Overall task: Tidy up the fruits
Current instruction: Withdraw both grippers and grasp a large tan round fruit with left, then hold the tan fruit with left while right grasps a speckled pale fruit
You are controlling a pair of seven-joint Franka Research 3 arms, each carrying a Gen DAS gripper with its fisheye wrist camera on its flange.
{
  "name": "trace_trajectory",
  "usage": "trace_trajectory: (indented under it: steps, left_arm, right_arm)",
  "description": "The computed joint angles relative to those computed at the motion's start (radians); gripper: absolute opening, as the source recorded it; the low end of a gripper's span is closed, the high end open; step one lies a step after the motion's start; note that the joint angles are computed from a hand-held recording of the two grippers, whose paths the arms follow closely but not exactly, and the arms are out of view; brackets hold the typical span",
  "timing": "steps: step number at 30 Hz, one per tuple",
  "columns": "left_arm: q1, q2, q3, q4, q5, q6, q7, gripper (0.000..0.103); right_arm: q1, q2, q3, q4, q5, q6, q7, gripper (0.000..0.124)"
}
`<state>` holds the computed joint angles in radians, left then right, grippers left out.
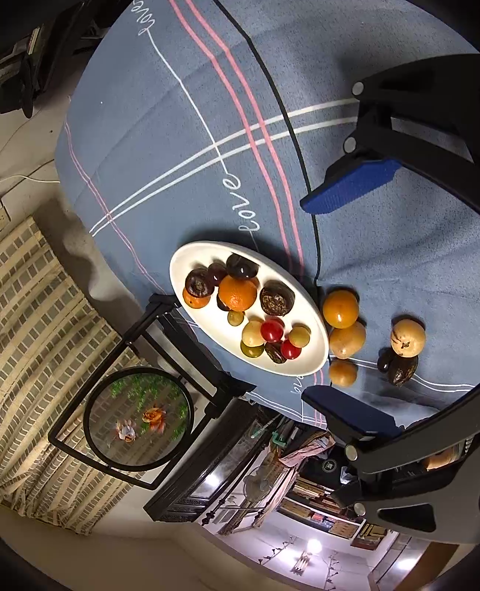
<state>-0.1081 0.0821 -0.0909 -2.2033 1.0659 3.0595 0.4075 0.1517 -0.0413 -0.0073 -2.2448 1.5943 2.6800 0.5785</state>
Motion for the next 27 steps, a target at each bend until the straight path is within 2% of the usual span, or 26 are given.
trace_trajectory:
  steps: [3,4,7,10,12,14,16,19,21,23,25,27]
  left_arm:
    - [-0.016,0.018,-0.006,0.017,0.022,-0.027,0.017,0.094]
    - [-0.027,0.020,-0.001,0.025,0.068,-0.045,-0.011,0.094]
    - [-0.060,0.025,0.003,0.057,0.312,-0.129,-0.190,0.094]
    - [-0.060,0.029,-0.019,0.070,0.423,-0.154,-0.240,0.094]
    - [-0.061,0.034,-0.032,0.075,0.450,-0.180,-0.237,0.094]
    - [-0.052,0.043,-0.038,0.075,0.408,-0.164,-0.189,0.093]
    - [-0.034,0.056,-0.036,0.075,0.321,-0.105,-0.118,0.079]
    - [-0.021,0.069,-0.032,0.064,0.175,-0.066,-0.009,0.066]
    - [-0.015,0.079,-0.031,0.056,0.067,-0.037,0.073,0.063]
    - [-0.029,0.083,-0.016,0.054,0.038,-0.027,0.094,0.062]
    - [-0.035,0.089,-0.012,0.051,-0.006,-0.017,0.139,0.056]
    - [-0.019,0.097,-0.033,0.041,-0.124,-0.001,0.245,0.050]
  right_arm:
    - [0.000,0.001,0.000,0.001,0.001,0.004,0.002,0.094]
    - [0.000,0.001,0.001,0.001,0.003,0.006,0.001,0.094]
    - [-0.001,0.003,0.000,0.002,-0.002,-0.001,0.001,0.094]
    - [-0.001,0.004,0.001,0.003,-0.009,-0.001,-0.001,0.094]
    - [0.000,0.004,0.002,0.003,-0.014,0.005,0.000,0.094]
    - [0.000,0.002,0.002,0.001,-0.013,0.004,-0.002,0.094]
    - [0.001,0.002,0.003,0.000,-0.015,0.007,-0.003,0.094]
    - [0.004,0.002,0.005,0.001,-0.026,0.012,-0.002,0.094]
    - [0.007,0.002,0.007,0.001,-0.036,0.016,0.003,0.094]
    - [0.009,0.003,0.007,0.000,-0.042,0.017,0.006,0.094]
    - [0.012,0.002,0.009,-0.001,-0.047,0.024,0.007,0.094]
    - [0.017,0.002,0.013,-0.002,-0.049,0.043,-0.003,0.094]
